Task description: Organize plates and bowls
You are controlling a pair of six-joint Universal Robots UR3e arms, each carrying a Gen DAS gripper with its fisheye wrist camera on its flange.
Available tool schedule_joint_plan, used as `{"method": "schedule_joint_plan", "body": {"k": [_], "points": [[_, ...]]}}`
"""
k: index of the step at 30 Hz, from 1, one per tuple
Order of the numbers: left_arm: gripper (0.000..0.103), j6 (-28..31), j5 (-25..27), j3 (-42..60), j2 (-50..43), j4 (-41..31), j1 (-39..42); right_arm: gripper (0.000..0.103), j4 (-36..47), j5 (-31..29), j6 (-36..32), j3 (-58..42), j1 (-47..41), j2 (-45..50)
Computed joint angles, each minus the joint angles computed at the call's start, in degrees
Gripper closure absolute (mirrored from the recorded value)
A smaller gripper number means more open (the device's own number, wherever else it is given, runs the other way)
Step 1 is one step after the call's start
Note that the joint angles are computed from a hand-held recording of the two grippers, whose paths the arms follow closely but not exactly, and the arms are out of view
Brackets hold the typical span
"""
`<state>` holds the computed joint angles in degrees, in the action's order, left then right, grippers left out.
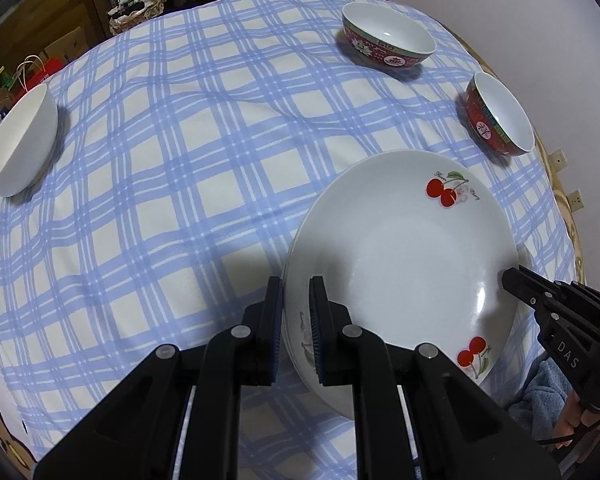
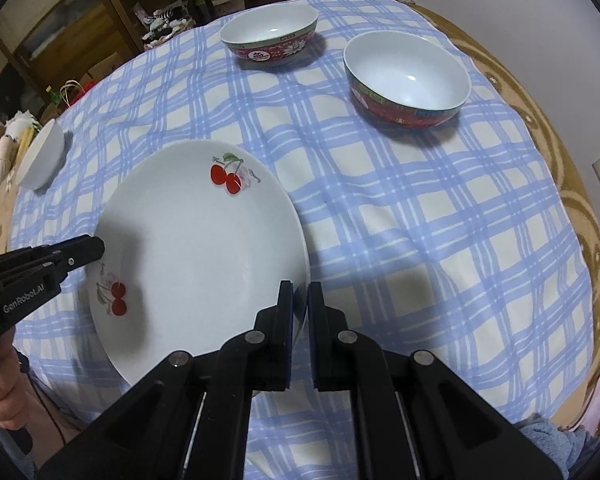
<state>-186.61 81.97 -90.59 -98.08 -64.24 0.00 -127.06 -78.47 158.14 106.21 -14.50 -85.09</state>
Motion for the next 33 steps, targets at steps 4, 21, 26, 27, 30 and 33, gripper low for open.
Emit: {"method": "schedule_joint_plan", "body": {"k": [4,21,26,27,30,33], "points": [[0.090,0.0,0.3,0.6,-0.5,-1.0,-0.1,0.095,-0.1,0.3,0.6,0.1,-0.2,0.1],[0.085,4.1,-1.0,-3.8,7.8,-3.1,5.9,0.094,0.9,1.6,1.9,0.5,-1.4,-1.5],[0.080,5.4,-1.4,-5.4,10.0,-3.1,8.4,0.094,-0.4,3.5,1.7,1.7,-2.0,-3.3],[0.079,5.8,-1.4,-7.0,11.1,-2.0,9.5,0.094,-0.6,4.3,1.5,1.9,-2.2,-3.9],[0.078,7.1,-0.3,-9.4,13.1,-0.3,11.5,0.094,-1.6,6.8,2.4,2.8,-2.8,-5.4],[0.077,9.1,-0.3,-10.2,14.4,-1.1,14.2,0.084,-2.9,7.7,2.5,3.5,-2.3,-6.2]]}}
